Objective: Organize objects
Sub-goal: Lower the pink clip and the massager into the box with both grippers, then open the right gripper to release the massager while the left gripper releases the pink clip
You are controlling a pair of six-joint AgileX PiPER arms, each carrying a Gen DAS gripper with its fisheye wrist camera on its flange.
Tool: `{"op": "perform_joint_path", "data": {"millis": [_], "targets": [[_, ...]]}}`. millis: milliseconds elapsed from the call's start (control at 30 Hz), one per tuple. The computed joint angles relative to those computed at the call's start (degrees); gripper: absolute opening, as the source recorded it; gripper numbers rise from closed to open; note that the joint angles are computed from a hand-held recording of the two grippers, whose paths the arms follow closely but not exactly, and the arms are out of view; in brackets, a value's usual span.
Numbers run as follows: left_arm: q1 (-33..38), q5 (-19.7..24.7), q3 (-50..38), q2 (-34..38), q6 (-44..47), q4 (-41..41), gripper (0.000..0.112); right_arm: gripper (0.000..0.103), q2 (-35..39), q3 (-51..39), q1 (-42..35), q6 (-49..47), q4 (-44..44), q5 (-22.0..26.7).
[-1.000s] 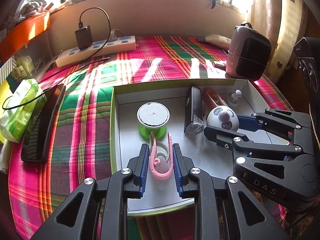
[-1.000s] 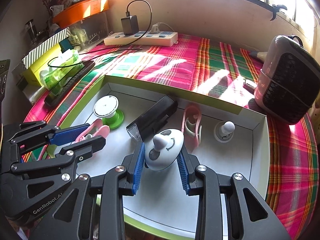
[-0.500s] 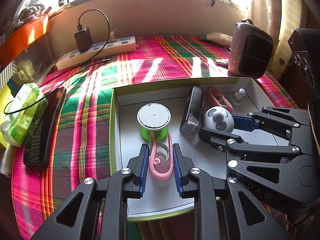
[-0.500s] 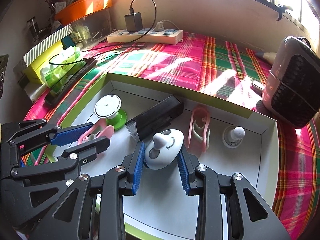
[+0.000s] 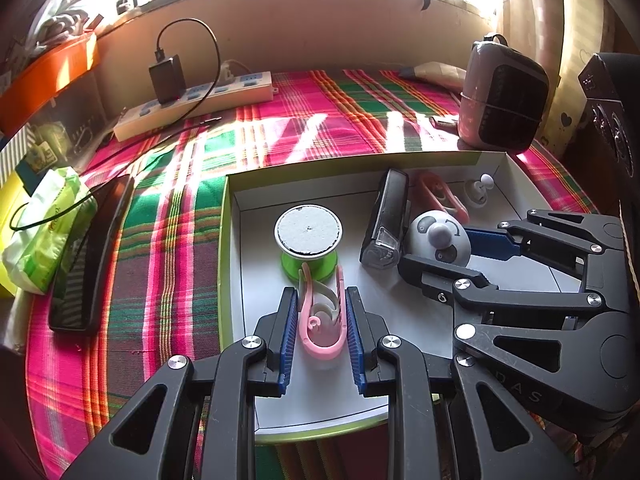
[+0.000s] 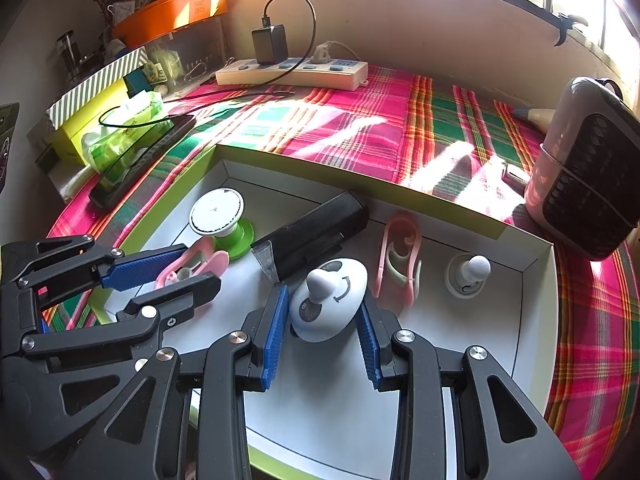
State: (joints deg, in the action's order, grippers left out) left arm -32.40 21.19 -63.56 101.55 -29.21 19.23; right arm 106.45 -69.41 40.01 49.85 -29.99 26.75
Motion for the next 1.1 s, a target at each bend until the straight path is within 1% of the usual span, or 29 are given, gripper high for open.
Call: {"op": "perform_joint_path", "data": {"millis": [133, 267, 433, 733, 933, 1100], "targets": [[0.04, 0.14, 0.03, -0.14, 0.17, 0.1, 0.021, 0.041, -0.14, 0.26, -0.12, 1.28, -0.9, 0.15], [-0.26, 0.46, -0.4, 0.15, -0.51, 0.69, 0.022, 0.042, -0.26, 0.37, -0.12, 1.34, -1.01, 0.3], [-0.24, 0.57, -0.34, -0.01, -0.37, 0.42, 0.022, 0.046, -0.54, 0.85, -0.22, 2.31, -1.58, 0.29], [-0.49, 0.76, 0.01, -0.34, -1.0, 0.86, 0.027, 0.048, -1.52, 2.14, 0.01, 3.65, -1.92, 0.4], [-0.65, 0.82, 1.95, -2.32, -1.45, 1.18, 0.029, 0.054, -2.63, 3.26, 0.35, 5.27, -2.79, 0.54], [-0.83, 1.14, 3.65, -4.67, -2.13, 1.94, 0.032, 0.055, -4.0, 4.48, 1.05, 7.49, -4.66, 0.87]]}}
